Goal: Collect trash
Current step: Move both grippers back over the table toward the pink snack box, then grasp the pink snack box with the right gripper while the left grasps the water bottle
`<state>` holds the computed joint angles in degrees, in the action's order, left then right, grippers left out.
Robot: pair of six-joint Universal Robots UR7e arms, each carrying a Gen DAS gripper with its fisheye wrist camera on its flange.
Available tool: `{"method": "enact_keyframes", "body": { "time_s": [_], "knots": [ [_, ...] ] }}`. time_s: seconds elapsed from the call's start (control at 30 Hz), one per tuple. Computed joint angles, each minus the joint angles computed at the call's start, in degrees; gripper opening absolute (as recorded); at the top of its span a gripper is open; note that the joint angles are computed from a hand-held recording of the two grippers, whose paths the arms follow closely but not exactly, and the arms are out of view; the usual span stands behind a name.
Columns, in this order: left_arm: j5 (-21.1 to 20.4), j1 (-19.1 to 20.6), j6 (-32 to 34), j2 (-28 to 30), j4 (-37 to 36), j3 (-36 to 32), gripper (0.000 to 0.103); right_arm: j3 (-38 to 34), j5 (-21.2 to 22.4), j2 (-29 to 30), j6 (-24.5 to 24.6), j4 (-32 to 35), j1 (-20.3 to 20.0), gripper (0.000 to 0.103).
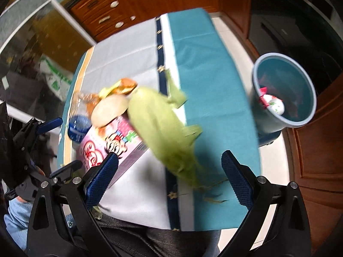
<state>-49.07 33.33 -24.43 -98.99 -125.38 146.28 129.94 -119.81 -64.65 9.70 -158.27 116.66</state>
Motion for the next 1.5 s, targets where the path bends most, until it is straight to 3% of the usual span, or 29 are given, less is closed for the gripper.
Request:
{"method": "enact_keyframes", "body": {
  "time_s": [0.13, 0.3, 0.5, 0.8, 1.0, 1.2, 1.27, 1.3, 1.33, 1.4, 1.5],
  "knots": [
    [-0.04, 0.45, -3.34, -7.29, 5.44, 3.34, 0.099, -0.60, 0.11, 2.88, 0.93, 0.68, 0.72, 0.093],
    [0.79, 0.14, -5.51, -14.82, 11.65, 6.36, 0.099, -0.83, 3.25, 5.81, 2.59, 0.97, 1.06, 0.093],
    [1.22, 2.24, -4.50, -18.47, 11.47, 8.28, 0.099, -2.27, 5.05, 10.47, 4.07, 1.82, 2.71, 0.093],
    [0.48, 8.78, -0.38, -24.62, 7.65, 9.91, 0.099, -3.17, 7.66, 17.66, 8.07, 1.73, 5.95, 0.093],
    [0.44, 11.09, -0.57, -29.98, 10.30, 11.19, 0.099, -4.44, 5.46, 23.08, 11.34, 0.08, 8.29, 0.093],
    [1.73, 12.36, -0.31, -31.42, 10.53, 11.15, 0.099, -4.43, -0.21, 27.16, 14.10, -4.77, 10.87, 0.093],
    [2.54, 12.66, 0.93, -30.49, 8.66, 10.83, 0.099, -3.62, -1.18, 27.50, 14.53, -7.29, 11.67, 0.084],
    [2.87, 12.93, 1.56, -29.44, 7.20, 10.61, 0.099, -3.27, -1.26, 27.32, 14.81, -7.84, 11.83, 0.062],
    [3.47, 13.28, 2.23, -27.84, 5.08, 10.32, 0.099, -2.61, -2.42, 26.76, 15.27, -7.75, 12.12, 0.048],
    [3.78, 13.92, 3.35, -25.08, 1.35, 9.84, 0.099, -1.07, -0.22, 25.35, 14.79, -9.68, 11.10, 0.037],
    [3.77, 15.09, 5.65, -19.90, -5.40, 8.92, 0.099, 0.15, -1.17, 24.63, 14.26, -10.51, 11.84, 0.029]
  ]
}}
